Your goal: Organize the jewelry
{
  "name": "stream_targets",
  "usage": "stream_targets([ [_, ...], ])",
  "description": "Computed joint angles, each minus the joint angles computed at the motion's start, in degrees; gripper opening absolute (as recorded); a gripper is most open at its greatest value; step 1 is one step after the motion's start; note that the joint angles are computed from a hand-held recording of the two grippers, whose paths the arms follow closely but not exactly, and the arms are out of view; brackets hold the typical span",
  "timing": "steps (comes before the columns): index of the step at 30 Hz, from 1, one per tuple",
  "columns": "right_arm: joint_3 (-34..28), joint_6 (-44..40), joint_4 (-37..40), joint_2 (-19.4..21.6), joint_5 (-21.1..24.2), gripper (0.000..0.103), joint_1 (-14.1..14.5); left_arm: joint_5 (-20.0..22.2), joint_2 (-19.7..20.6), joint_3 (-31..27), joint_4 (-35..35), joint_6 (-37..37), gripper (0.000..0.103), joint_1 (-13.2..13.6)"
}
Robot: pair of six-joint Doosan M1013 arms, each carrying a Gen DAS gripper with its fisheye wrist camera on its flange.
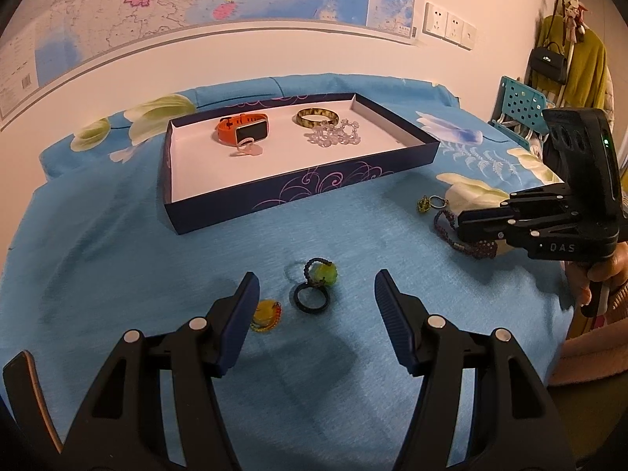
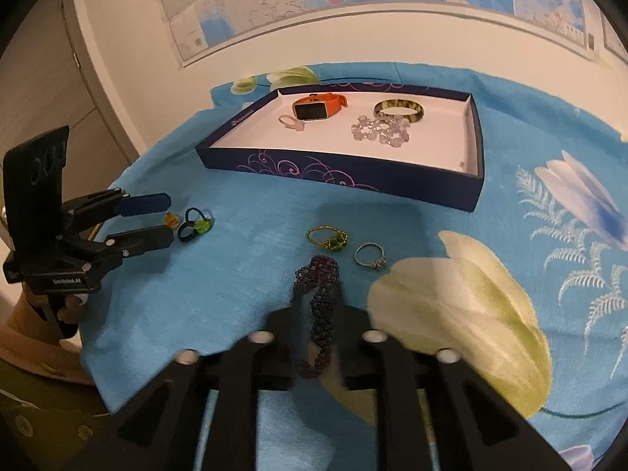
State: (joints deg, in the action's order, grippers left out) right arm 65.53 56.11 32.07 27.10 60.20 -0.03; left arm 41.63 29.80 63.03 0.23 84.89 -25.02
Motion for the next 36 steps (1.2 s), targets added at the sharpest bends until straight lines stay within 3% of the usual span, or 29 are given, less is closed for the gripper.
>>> stream_targets([
  [2, -0.1, -0.2, 0.1, 0.0, 0.1, 0.028, 0.1, 0.1, 0.0, 0.0, 0.0, 0.0, 0.06, 0.0],
  [4, 0.3, -0.9, 0.1, -0.3, -0.4, 0.041, 0.2, 0.2, 0.1, -0.1, 0.0, -0.1, 0.06, 0.0],
  [9, 0.9, -1.6, -4.5, -0.6, -2.4, 0.042, 1.7, 0.2, 0.1, -0.1, 0.1, -0.4, 0.06, 0.0],
  [11, 1.3, -1.8, -5.9, -0.9, -3.4, 0.04, 2.1, 0.2, 0.0, 0.0, 0.0, -0.4, 0.06, 0.0],
  [13, 1.5, -1.3, -7.6, -1.1, -4.5, 0.027, 2.4, 0.3, 0.0, 0.0, 0.1, -0.4, 0.06, -0.1],
  [17, 1.8, -1.0, -7.7, -1.1, -5.4, 0.017, 2.2, 0.3, 0.0, 0.0, 0.0, -0.4, 0.06, 0.0],
  [19, 1.8, -1.3, -7.4, -1.1, -5.3, 0.006, 2.2, 0.5, 0.1, -0.1, 0.0, -0.5, 0.06, 0.0],
  [30, 1.0, -0.4, -1.9, -0.7, -2.9, 0.005, 1.0, 1.4, 0.5, -0.7, 1.3, 0.6, 0.056, -0.2],
  [36, 1.1, -1.1, 0.0, -0.7, -2.6, 0.005, 0.7, 6.4, 2.4, -3.9, 3.1, 2.7, 0.047, -0.4],
])
